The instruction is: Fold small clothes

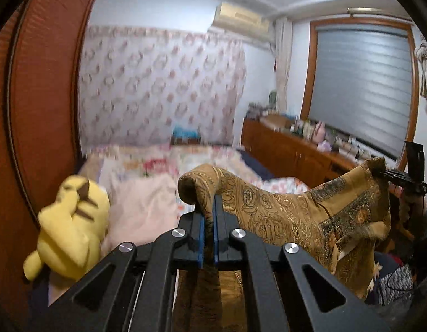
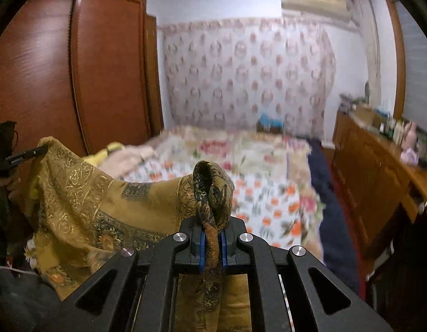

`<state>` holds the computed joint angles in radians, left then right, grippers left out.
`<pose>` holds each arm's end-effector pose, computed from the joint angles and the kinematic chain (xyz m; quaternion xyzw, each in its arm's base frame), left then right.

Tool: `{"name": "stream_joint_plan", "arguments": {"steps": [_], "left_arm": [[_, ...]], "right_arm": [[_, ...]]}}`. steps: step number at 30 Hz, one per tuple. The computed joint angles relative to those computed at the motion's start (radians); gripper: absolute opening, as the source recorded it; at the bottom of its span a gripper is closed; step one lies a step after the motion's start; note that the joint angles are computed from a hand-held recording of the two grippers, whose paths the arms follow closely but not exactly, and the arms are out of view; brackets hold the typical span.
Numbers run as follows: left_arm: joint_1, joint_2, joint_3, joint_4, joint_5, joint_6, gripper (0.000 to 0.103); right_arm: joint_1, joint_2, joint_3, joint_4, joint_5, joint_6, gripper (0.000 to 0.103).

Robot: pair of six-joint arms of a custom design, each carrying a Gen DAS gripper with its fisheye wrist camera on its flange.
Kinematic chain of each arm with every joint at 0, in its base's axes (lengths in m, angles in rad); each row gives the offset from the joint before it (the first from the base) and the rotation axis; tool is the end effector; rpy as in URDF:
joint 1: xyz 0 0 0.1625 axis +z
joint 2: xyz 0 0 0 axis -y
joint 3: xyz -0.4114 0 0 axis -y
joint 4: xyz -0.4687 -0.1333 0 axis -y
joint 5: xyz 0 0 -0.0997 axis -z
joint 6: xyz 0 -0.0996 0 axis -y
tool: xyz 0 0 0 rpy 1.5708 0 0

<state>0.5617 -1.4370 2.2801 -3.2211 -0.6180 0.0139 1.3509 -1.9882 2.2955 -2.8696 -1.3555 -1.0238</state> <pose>-0.2897 -0.4357 0.2524 0.2430 0.8008 -0.5080 0.2040 0.0601 -0.4397 0.4270 0.3892 -0.7848 0.4395 0.1987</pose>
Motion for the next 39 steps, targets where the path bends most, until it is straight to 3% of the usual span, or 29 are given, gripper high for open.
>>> {"name": "stream_joint_plan", "arguments": {"steps": [4,8,14,20,26,31,36,39], "left_arm": [[-0.028,0.009,-0.043,-0.121,0.029,0.119,0.005],[-0.001,0.049,-0.134,-0.177,0.008,0.214,0.005],[0.112,0.201,-0.347,-0.206,0.001,0.344,0.005],[0.262,0.346,-0.504,-0.075,-0.032,0.306,0.005],[0.381,0.462,-0.611,0.067,-0.061,0.217,0.005],[0.423,0.522,-0.671,0.132,-0.066,0.182,0.005],[0.441,0.571,-0.740,0.186,-0.061,0.184,0.005],[0.446,0.592,-0.768,0.201,-0.052,0.197,0.005]], "right_arm": [[0.017,-0.062,-0.014,0.017,0.065,0.003,0.008],[0.062,-0.055,-0.074,0.015,0.094,0.022,0.007],[0.189,0.184,-0.274,-0.080,-0.069,0.062,0.007],[0.268,0.476,-0.473,-0.141,-0.280,0.093,0.008],[0.249,0.708,-0.641,-0.111,-0.375,0.122,0.008],[0.247,0.864,-0.795,-0.044,-0.445,0.133,0.008],[0.260,0.946,-0.897,0.000,-0.485,0.149,0.008],[0.273,0.949,-0.899,0.009,-0.504,0.165,0.008]]}}
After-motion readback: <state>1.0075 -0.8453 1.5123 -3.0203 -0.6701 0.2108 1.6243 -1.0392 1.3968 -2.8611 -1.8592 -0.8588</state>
